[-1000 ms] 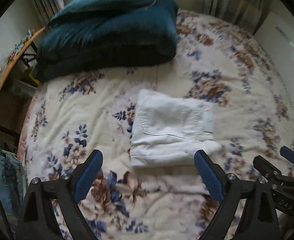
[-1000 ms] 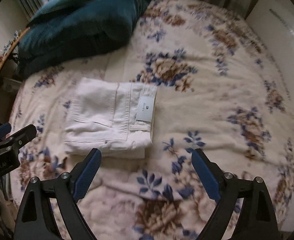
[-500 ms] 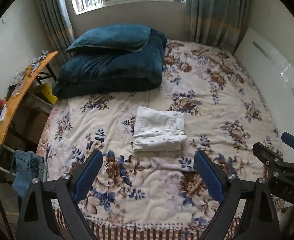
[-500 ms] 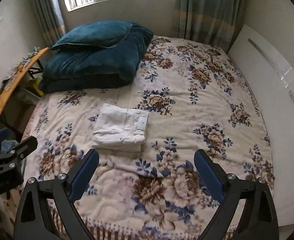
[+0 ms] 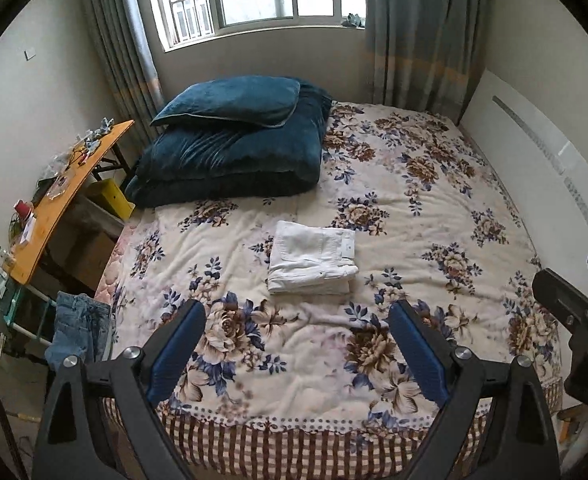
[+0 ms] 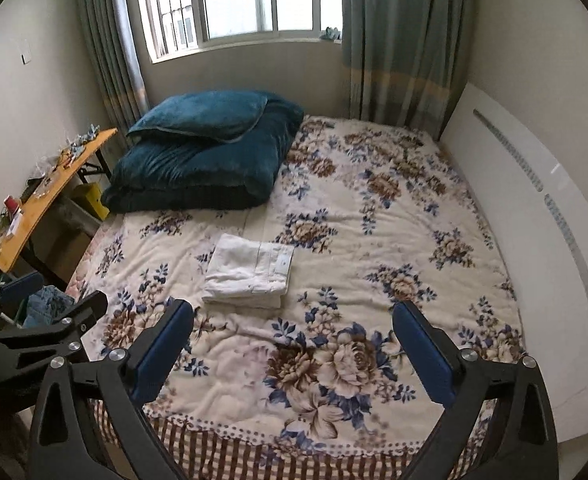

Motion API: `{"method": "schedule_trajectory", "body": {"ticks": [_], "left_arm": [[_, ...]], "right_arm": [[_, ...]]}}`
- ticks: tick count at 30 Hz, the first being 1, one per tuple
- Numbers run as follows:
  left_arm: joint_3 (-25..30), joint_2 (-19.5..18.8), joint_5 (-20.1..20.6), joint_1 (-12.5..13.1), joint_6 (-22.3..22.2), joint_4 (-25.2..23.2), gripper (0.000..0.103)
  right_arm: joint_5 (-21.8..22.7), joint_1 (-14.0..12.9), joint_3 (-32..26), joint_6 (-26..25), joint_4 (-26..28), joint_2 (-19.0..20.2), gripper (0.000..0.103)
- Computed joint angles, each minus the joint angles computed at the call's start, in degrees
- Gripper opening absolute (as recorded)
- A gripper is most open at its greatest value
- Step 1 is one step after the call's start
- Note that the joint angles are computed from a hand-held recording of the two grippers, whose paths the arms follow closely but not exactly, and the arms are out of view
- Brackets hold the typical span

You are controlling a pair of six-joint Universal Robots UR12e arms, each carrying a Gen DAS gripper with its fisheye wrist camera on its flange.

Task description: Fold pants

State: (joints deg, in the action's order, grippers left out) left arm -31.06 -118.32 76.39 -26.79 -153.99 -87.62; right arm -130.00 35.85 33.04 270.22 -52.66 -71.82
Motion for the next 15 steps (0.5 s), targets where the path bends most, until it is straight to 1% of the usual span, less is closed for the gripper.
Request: {"method": "schedule_trajectory", "body": {"ticks": [4,9,15], "left_arm": [[-1.5,1.5,-0.6,0.4,-1.2,2.5,0.094],[-1.8,2.2,-1.7,1.0,-2.7,3.6,0.094],[-4.2,3.3,-0.8,0.9,-3.4,5.6,0.094]], "right_arm": [[-0.6,1.1,-4.0,1.2,3.2,1.5,0.102],[-0.9,1.8,-6.5,1.6,5.0,2.4,0.102],[-0.3,1.7,-4.6,1.1,3.0,1.5,0.102]]}}
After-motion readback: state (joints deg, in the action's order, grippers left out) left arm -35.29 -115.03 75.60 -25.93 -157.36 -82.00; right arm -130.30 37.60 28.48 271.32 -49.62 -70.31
